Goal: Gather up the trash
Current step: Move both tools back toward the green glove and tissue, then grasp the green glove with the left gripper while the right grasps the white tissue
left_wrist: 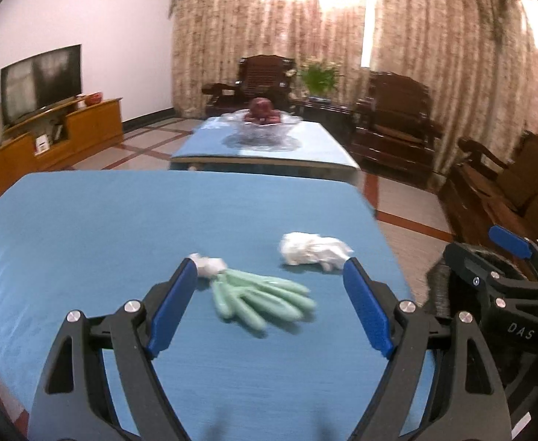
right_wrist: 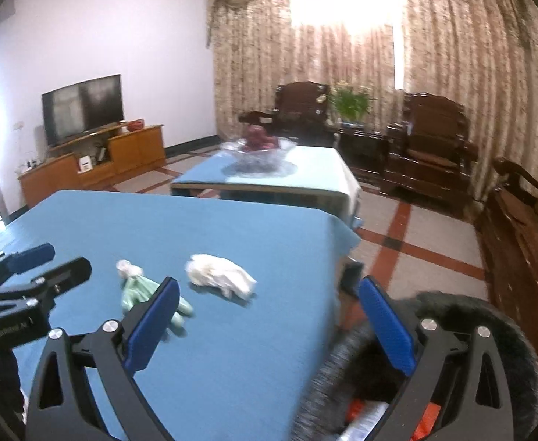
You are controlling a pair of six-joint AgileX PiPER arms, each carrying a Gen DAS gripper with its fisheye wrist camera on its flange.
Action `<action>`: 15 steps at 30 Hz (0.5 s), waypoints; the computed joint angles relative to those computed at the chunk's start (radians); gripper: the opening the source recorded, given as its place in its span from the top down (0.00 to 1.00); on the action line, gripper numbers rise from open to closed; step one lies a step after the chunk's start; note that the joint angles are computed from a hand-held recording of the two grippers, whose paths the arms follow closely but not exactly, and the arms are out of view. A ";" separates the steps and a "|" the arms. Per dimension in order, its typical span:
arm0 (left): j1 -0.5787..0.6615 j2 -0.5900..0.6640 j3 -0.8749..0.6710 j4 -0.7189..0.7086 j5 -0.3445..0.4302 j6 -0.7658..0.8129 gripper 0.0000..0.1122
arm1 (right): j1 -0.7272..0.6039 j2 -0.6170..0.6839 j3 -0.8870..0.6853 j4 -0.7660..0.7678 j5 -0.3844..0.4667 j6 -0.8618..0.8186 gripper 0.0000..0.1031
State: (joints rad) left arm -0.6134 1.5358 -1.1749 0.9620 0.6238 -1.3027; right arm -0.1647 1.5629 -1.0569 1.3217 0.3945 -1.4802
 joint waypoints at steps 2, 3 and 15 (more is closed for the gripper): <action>0.037 -0.010 0.025 0.007 -0.016 -0.001 0.29 | 0.045 0.029 -0.013 0.019 -0.029 -0.010 0.07; 0.051 -0.012 0.035 0.015 -0.022 -0.004 0.29 | 0.062 0.040 -0.023 0.012 -0.040 0.000 0.07; 0.226 0.082 0.065 0.034 -0.154 0.009 0.29 | 0.192 0.322 -0.222 -0.092 -0.159 0.147 0.10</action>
